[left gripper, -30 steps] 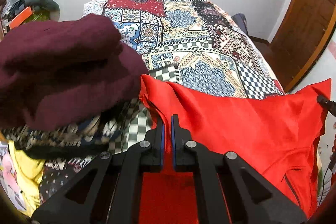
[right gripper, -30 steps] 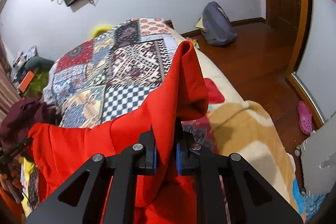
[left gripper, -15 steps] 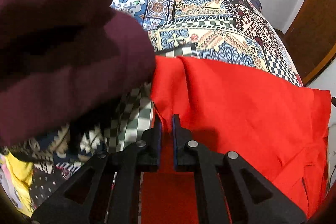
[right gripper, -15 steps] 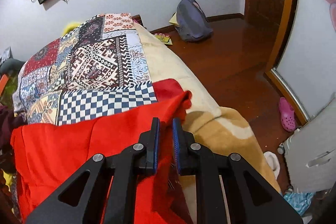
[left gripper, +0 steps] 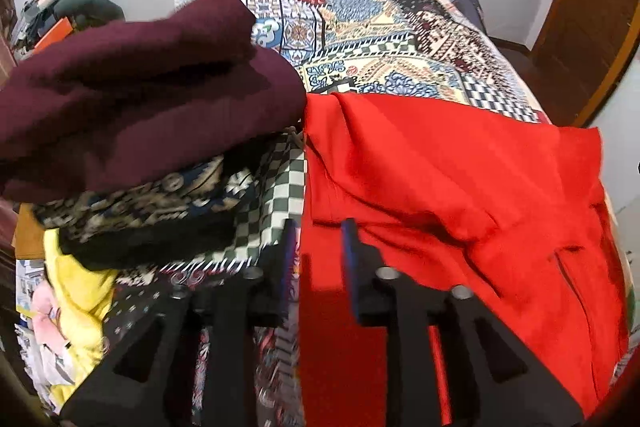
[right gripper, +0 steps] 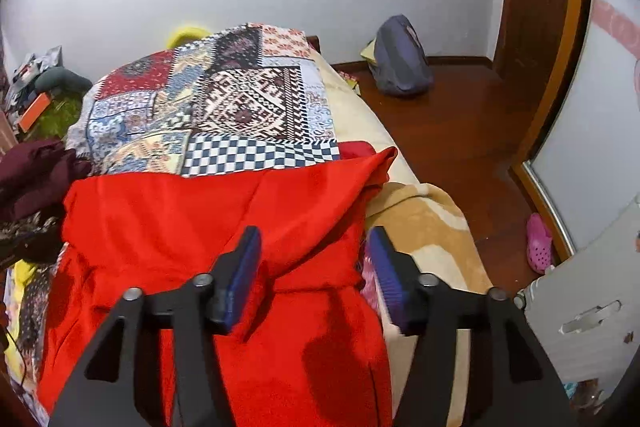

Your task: Fold large clothes

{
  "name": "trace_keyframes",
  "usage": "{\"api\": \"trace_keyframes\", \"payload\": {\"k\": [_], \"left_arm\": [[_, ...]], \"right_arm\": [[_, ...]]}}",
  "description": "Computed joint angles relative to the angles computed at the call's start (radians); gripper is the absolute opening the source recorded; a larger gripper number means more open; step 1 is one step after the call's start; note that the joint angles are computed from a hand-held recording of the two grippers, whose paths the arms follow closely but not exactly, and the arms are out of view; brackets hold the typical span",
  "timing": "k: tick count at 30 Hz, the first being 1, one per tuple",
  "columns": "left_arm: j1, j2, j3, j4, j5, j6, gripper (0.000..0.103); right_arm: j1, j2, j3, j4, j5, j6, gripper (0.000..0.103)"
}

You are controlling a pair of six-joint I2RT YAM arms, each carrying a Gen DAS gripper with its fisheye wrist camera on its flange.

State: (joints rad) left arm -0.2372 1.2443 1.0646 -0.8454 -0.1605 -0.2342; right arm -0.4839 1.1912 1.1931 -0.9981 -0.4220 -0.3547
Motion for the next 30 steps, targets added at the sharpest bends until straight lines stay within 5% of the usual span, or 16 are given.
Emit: {"api": "trace_keyframes", "payload": {"k": [1, 3, 16, 26, 30], "left_arm": [[-0.008, -0.027, 0.0, -0.02, -0.012, -0.006, 0.05], [-0.024, -0.106, -0.004, -0.073, -0.044, -0.019, 0.06], [0.049, -0.393, 0.005, -0.368, 0.053, 0.031, 0.065], [0.191, -0.541, -0.204, -0.472, 0.306, 0.082, 0.065], [0.157, -0.588, -0.301, -0.47, 0.362, 0.024, 0.065]], "right_arm": [[-0.008, -0.013, 0.013, -0.033, -0.011, -0.011, 0.06], [-0.026, -0.03, 0.034, -0.085, -0.038, -0.032, 0.061], [-0.18, -0.204, 0.021, -0.295, -0.096, -0.267, 0.069], [-0.381, -0.236, -0.121, -0.394, -0.066, -0.485, 0.069], [-0.476, -0.228, -0.188, -0.416, -0.052, -0.57, 0.069]]}}
